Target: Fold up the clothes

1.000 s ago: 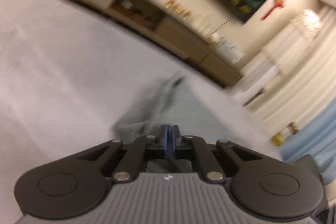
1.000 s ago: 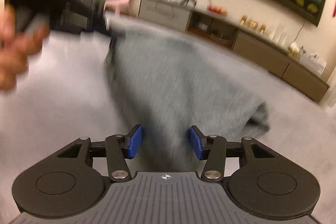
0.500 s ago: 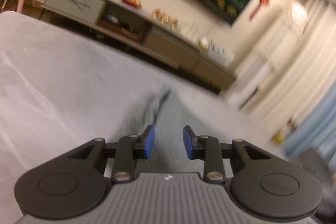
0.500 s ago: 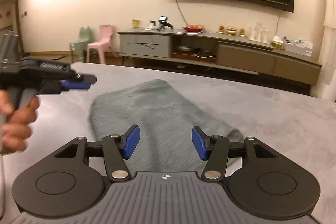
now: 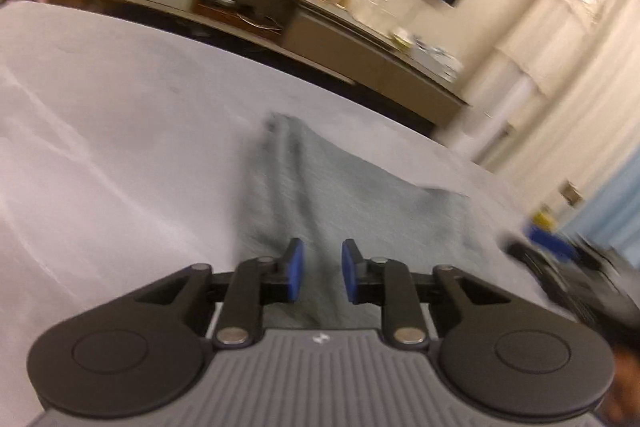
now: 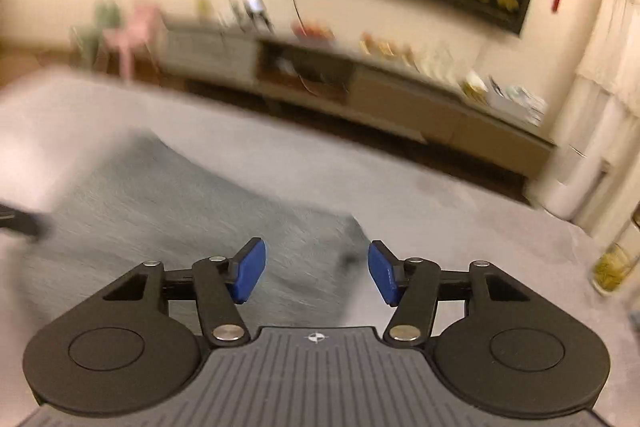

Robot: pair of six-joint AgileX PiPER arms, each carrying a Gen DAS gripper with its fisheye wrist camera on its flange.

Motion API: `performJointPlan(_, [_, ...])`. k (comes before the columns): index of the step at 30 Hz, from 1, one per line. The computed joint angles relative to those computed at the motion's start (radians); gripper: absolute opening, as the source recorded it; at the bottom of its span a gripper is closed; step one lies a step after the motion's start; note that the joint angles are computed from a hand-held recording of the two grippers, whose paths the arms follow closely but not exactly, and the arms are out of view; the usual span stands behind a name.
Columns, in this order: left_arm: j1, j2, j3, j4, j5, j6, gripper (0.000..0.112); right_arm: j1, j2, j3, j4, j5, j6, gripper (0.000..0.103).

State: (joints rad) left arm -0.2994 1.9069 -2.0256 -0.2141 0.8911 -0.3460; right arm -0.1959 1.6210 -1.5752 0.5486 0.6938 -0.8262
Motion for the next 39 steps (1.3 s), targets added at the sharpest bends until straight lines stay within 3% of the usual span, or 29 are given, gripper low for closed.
performJointPlan(3, [0.04,0.052,-0.035,-0.013,0.044,-0.034,0.02,-0.017,-0.105,0.138,0.088,0.071,-0.133,0.06])
performJointPlan(5, [0.061,0.046,-0.005,-0.08,0.035,-0.004,0.021,-0.003,-0.118,0.202,0.024,0.057,-0.092,0.06])
performJointPlan(8, [0.077,0.038,0.032,-0.181,0.014,0.037,0.024,0.015,-0.184,0.273,0.054,-0.009,-0.092,0.06])
performJointPlan(10, [0.084,0.043,0.038,-0.214,0.012,0.047,0.024,0.036,-0.256,0.317,0.166,0.006,-0.213,0.067])
performJointPlan(12, [0.12,0.037,0.079,-0.286,0.009,0.077,0.024,0.103,-0.282,0.317,0.195,0.047,-0.313,0.073])
performJointPlan(14, [0.141,0.026,0.131,-0.347,-0.009,0.095,0.023,0.211,-0.264,0.312,0.119,0.027,-0.348,0.073])
performJointPlan(15, [0.146,0.022,0.153,-0.377,-0.022,0.104,0.023,0.252,-0.236,0.291,0.055,0.011,-0.306,0.066])
performJointPlan(16, [0.151,0.018,0.175,-0.408,-0.033,0.114,0.023,0.288,-0.204,0.264,-0.027,-0.009,-0.225,0.036])
performJointPlan(17, [0.163,0.018,0.179,-0.433,-0.026,0.127,0.023,0.313,-0.171,0.239,-0.081,-0.023,-0.171,0.023])
performJointPlan(19, [0.186,0.026,0.189,-0.497,-0.02,0.157,0.023,0.296,-0.094,0.116,-0.069,0.018,-0.042,0.017])
performJointPlan(23, [0.19,0.052,0.158,-0.49,-0.021,0.127,0.023,0.284,-0.05,0.029,-0.024,0.055,0.168,0.017])
performJointPlan(26, [0.169,0.013,0.169,-0.372,-0.065,0.061,0.024,0.329,-0.045,0.088,-0.095,0.012,0.1,0.019])
performJointPlan(28, [0.137,-0.06,0.213,-0.239,-0.132,0.026,0.024,0.305,-0.051,0.074,-0.072,0.07,0.033,0.023])
performJointPlan(29, [0.119,-0.089,0.226,-0.186,-0.17,0.022,0.024,0.265,-0.061,0.059,-0.015,0.117,-0.014,0.03])
performJointPlan(31, [0.08,-0.105,0.22,-0.168,-0.211,0.098,0.027,0.155,-0.093,0.033,0.148,0.19,-0.099,0.056])
performJointPlan(32, [0.062,-0.112,0.215,-0.164,-0.231,0.141,0.028,0.118,-0.098,0.015,0.177,0.176,-0.091,0.059])
performJointPlan(33, [0.046,-0.114,0.201,-0.164,-0.24,0.188,0.029,0.09,-0.089,-0.017,0.166,0.144,-0.052,0.059])
performJointPlan(36, [0.006,-0.033,0.109,-0.147,-0.138,0.241,0.029,0.056,0.03,-0.163,-0.036,0.1,0.141,0.057])
performJointPlan(37, [-0.004,0.003,0.083,-0.092,-0.1,0.21,0.029,0.052,0.1,-0.227,-0.127,0.131,0.194,0.054])
performJointPlan(39, [0.005,0.017,0.104,-0.095,-0.112,0.197,0.028,0.023,0.221,-0.324,-0.196,0.2,0.22,0.057])
